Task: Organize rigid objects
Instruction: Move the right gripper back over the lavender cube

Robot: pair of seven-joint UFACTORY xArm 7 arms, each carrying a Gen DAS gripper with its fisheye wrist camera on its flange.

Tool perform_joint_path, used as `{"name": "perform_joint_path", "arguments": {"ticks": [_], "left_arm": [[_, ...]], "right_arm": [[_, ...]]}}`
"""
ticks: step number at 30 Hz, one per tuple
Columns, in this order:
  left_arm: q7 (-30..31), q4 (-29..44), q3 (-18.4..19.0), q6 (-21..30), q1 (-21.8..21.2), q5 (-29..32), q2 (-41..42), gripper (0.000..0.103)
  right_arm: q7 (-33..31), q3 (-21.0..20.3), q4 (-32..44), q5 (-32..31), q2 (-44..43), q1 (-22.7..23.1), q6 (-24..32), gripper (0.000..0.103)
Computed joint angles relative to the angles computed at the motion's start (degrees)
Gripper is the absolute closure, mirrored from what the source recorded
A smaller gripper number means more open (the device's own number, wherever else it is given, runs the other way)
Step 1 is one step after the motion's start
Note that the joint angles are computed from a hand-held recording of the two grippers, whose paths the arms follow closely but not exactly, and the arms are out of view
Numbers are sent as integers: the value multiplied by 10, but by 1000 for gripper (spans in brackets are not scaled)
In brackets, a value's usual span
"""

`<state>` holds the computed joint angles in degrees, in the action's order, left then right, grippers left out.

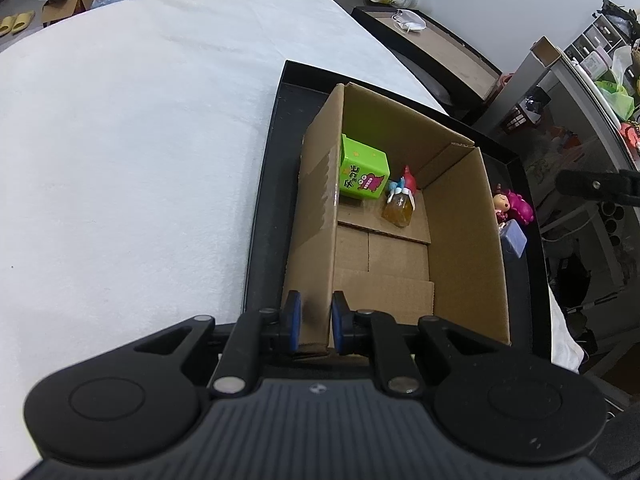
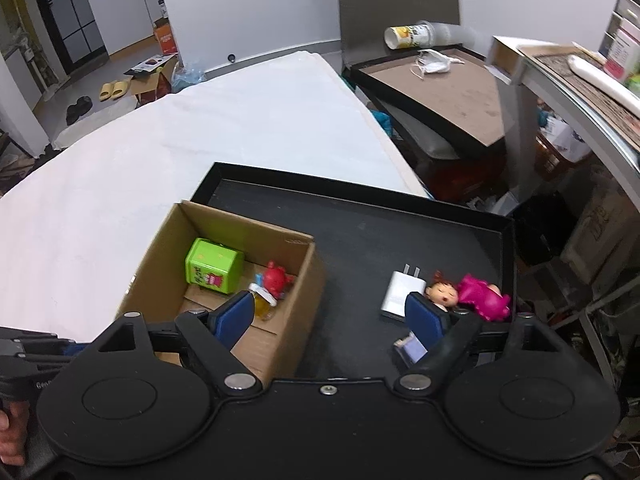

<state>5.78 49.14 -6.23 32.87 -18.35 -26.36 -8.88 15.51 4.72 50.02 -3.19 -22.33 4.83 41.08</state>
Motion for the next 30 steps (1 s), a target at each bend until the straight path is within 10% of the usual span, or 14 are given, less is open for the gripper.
{"name": "perform_joint_path", "arguments": {"ticks": [30], "left_arm": [[-62,8,-12,-3,0,62,5,89]], "right_arm": [[-87,-55,-106,38,-11,-51,-39,21]]}}
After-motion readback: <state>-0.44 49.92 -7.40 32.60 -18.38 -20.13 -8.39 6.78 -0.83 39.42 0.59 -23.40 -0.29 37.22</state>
